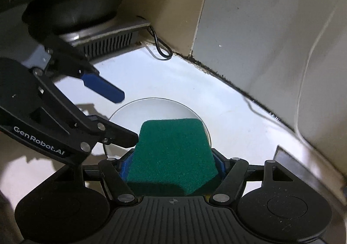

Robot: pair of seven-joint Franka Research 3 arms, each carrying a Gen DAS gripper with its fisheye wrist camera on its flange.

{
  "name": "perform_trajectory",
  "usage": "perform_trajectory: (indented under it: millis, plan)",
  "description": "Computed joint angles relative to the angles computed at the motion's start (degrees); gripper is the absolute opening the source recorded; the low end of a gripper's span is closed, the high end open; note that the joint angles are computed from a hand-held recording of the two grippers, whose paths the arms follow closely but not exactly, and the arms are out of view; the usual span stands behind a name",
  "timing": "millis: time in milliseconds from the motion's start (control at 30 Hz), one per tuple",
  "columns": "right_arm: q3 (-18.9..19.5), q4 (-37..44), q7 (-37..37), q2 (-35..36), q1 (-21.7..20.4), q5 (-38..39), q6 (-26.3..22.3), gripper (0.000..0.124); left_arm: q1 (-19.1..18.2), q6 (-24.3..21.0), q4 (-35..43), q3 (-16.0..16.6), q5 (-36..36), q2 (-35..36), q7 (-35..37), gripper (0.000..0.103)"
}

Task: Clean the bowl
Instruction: 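Wipe the bowl's inside once more while the left tool lowers the bowl upright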

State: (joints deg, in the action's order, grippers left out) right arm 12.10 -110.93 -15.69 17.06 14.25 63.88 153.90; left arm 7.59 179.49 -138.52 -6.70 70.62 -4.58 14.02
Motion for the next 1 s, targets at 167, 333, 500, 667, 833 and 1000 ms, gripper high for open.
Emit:
perform_trajectory:
  millis: [167, 333, 500, 667, 833, 1000]
  plan:
    - [0.44, -1.83, -4.05, -1.02, -0.37, 4.28, 1.59, 0.07, 0.16, -0.92, 0.21, -0.1, 4.23, -0.52, -5.1, 0.081]
    - [-0.61, -3.45, -4.45, -2.81, -0.77, 6.83, 0.1, 0.07, 0.04, -0.77, -0.18, -0.08, 5.24, -1.46, -5.55, 0.088]
    - [-1.95, -5.01, -4.62, -4.55, -0.98, 10.78, -0.47, 0.07, -0.03, -1.19, -0.53, -0.4, 5.14, -2.25, -5.12, 0.092]
    - [-3.15, -5.41, -3.73, -5.27, -1.09, 14.45, -0.65, 0.07, 0.01, -1.4, -0.76, -0.54, 4.47, -2.59, -4.15, 0.094]
    - [-4.22, -3.91, 0.7, -4.79, -2.08, 18.53, -1.57, 0.07, 0.26, -2.32, -0.54, -0.93, 4.46, -2.37, -3.68, 0.094]
    - [-4.74, -0.53, 7.32, -1.93, -2.38, 19.71, 0.38, 0.07, 0.87, -2.86, 0.9, -0.17, 8.85, -1.79, -9.38, 0.094]
